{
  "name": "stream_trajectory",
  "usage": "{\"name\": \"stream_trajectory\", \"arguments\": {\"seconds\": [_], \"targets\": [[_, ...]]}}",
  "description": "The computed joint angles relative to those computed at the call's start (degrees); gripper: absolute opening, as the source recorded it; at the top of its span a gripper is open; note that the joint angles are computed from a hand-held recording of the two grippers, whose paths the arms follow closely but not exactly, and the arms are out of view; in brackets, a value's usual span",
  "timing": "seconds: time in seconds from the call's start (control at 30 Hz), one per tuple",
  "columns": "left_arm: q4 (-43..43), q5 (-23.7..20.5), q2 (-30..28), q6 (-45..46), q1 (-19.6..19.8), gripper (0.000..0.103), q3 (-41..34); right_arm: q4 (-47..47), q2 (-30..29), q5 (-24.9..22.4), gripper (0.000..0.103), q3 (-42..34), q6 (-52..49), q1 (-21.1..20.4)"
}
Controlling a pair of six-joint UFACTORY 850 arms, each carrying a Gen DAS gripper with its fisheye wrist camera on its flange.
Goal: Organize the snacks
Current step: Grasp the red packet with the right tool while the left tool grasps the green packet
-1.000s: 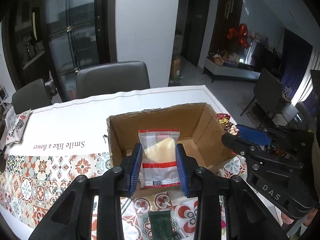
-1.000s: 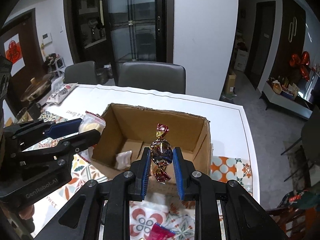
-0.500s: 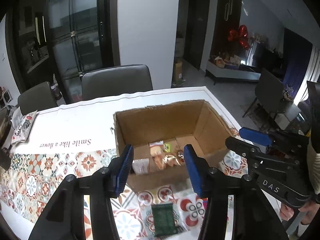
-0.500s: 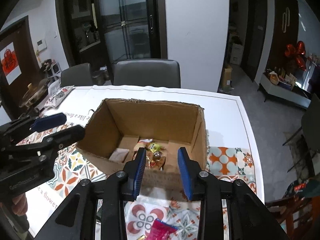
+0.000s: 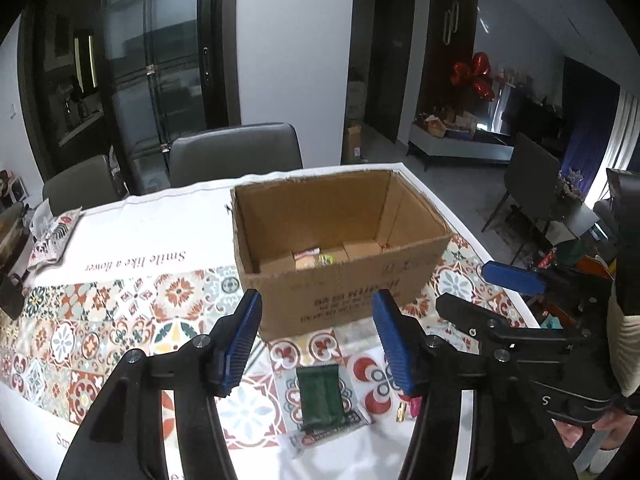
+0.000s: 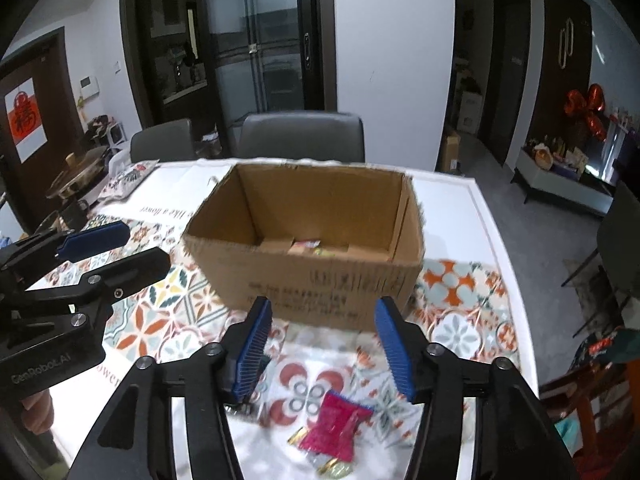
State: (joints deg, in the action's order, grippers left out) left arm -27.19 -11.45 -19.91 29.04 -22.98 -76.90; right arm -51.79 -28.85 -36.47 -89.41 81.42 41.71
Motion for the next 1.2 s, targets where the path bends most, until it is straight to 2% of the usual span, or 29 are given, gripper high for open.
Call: {"name": "stream_trajectory", "arguments": {"seconds": [0.17, 0.23, 0.4, 0.67, 0.93, 1.2], "targets": [[1.4, -1.1, -0.7, -1.2, -0.1, 0.06, 0.7, 2.1, 0.0, -0.3, 0.065, 1.4, 1.3, 0.2], [4.2, -2.0, -1.5, -4.1, -0.1, 0.06, 0.5, 4.2, -0.3, -0.5, 0.065, 1.6, 0.8, 0.0], [5.3, -5.6, -4.0, -5.5, -0.1, 0.06, -0.5, 9.6, -1.1, 0.4, 0.066, 2.4, -0.7, -0.9], [11.6, -10.9, -8.2, -11.5, -0.1, 0.06, -2.2, 20.0, -3.8, -0.4, 0.066, 2.0, -7.4, -1.8], [15.6, -14.6, -11.8, -15.9, -0.6, 0.06, -4.4, 27.8, -5.7, -0.7, 0.066, 2.1, -12.0, -3.0], [16.8, -18.8, -16.0, -18.1, -0.9, 0.061, -8.2, 31.4, -7.3, -1.3, 0.066, 1.8, -14.1, -3.6]]}}
